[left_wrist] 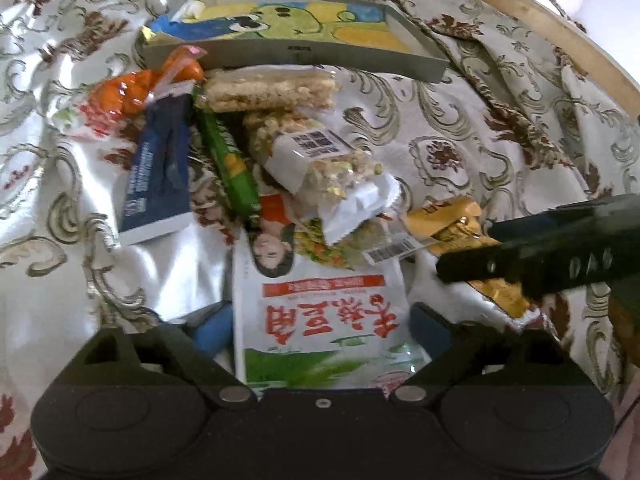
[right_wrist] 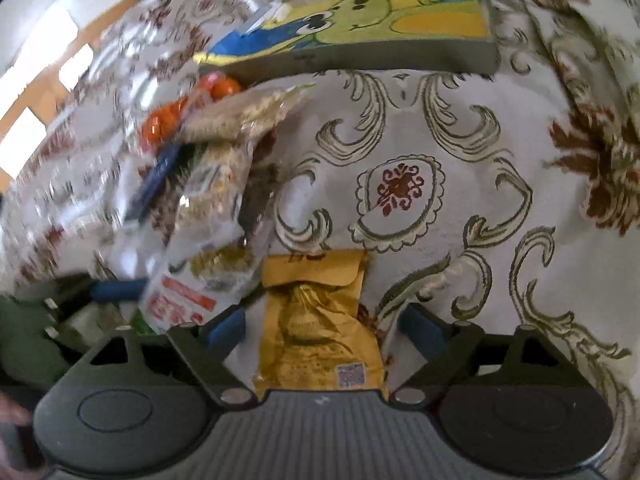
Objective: Organize snacks
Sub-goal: 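Close the right tool on the gold foil packet while the left tool grasps the white-green packet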
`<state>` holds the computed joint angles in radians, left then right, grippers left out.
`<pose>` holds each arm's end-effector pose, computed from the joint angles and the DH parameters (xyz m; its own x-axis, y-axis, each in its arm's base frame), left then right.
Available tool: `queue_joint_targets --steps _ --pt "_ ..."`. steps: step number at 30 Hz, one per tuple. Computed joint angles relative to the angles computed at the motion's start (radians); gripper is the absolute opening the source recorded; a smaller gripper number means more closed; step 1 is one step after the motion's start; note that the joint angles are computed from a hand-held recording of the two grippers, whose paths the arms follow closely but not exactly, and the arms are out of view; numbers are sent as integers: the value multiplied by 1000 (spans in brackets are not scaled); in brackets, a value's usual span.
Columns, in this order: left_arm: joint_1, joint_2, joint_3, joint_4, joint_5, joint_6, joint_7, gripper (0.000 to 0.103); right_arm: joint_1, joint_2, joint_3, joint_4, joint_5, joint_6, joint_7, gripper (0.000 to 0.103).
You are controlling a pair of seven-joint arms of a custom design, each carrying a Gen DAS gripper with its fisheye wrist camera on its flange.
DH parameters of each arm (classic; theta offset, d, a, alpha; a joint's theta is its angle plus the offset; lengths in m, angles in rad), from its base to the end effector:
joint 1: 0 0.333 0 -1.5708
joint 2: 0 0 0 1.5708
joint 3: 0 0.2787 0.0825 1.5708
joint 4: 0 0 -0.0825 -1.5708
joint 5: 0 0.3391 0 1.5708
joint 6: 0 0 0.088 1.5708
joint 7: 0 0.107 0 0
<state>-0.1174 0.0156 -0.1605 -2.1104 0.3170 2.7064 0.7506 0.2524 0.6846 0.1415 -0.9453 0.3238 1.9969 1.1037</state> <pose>0.5258 -0.1609 0.4592 0.2292 -0.9538 0.1945 -0.7864 -0.2991 -0.5404 0.6561 0.2537 0.4985 0.6930 -0.6897 -0.2100 -0.6890 -0.5480 -0.4742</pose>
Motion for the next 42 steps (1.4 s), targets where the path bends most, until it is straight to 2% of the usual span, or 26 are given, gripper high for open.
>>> queue_joint_targets --steps 4,7,9,11,14,16,18,19,20,22,23,27,30,31,32,33,35,38,40,42 --pt "3 -11 2 -8 35 -4 -47 78 42 -107 -23 -197 -73 153 -58 82" --pt "4 -13 0 -8 38 -9 -46 77 59 -165 -26 -309 -118 247 -90 80" --pt "5 -21 0 -18 28 1 -49 76 61 -187 -25 -346 -128 274 -91 75" --pt "9 -37 1 -39 3 22 -58 67 59 -196 -26 -355 -130 278 -77 68" --pt "15 -74 5 -97 -111 85 -38 56 51 -196 -23 -349 -123 268 -61 67" --pt "17 -90 8 -132 -185 129 -26 56 56 -192 -25 -342 -138 269 -59 67" --pt "16 -96 12 -164 -268 188 -5 66 60 -184 -26 -331 -147 263 -56 67" --pt "0 -93 22 -182 -364 236 53 80 58 -177 -24 -319 -144 255 -53 67" --pt "-26 -84 36 -191 -494 279 146 89 56 -171 -23 -309 -141 247 -49 68" --pt "-43 -56 39 -161 -625 275 283 100 52 -162 -21 -292 -132 232 -43 68" --pt "-46 -42 40 -142 -624 258 308 102 49 -158 -19 -286 -127 227 -44 70" --pt "-10 -17 6 -88 -399 174 215 99 39 -139 -11 -257 -106 192 -57 77" --pt "1 -26 4 -90 -317 157 128 84 41 -148 -14 -271 -106 201 -63 74" --pt "4 -30 3 -93 -298 154 100 76 45 -159 -18 -287 -114 215 -66 68" --pt "9 -35 3 -94 -272 146 72 67 48 -167 -21 -301 -121 227 -68 67" --pt "13 -38 2 -92 -229 132 29 63 45 -172 -19 -305 -118 226 -70 67" --pt "21 -53 0 -101 -180 130 -33 47 42 -183 -18 -316 -112 226 -70 67" --pt "28 -94 4 -153 -221 172 -44 31 48 -195 -24 -330 -125 222 -61 66" --pt "14 -112 15 -192 -327 237 1 24 49 -196 -24 -333 -128 224 -59 67" --pt "-20 -126 35 -229 -463 321 85 23 49 -188 -24 -322 -128 217 -51 67"
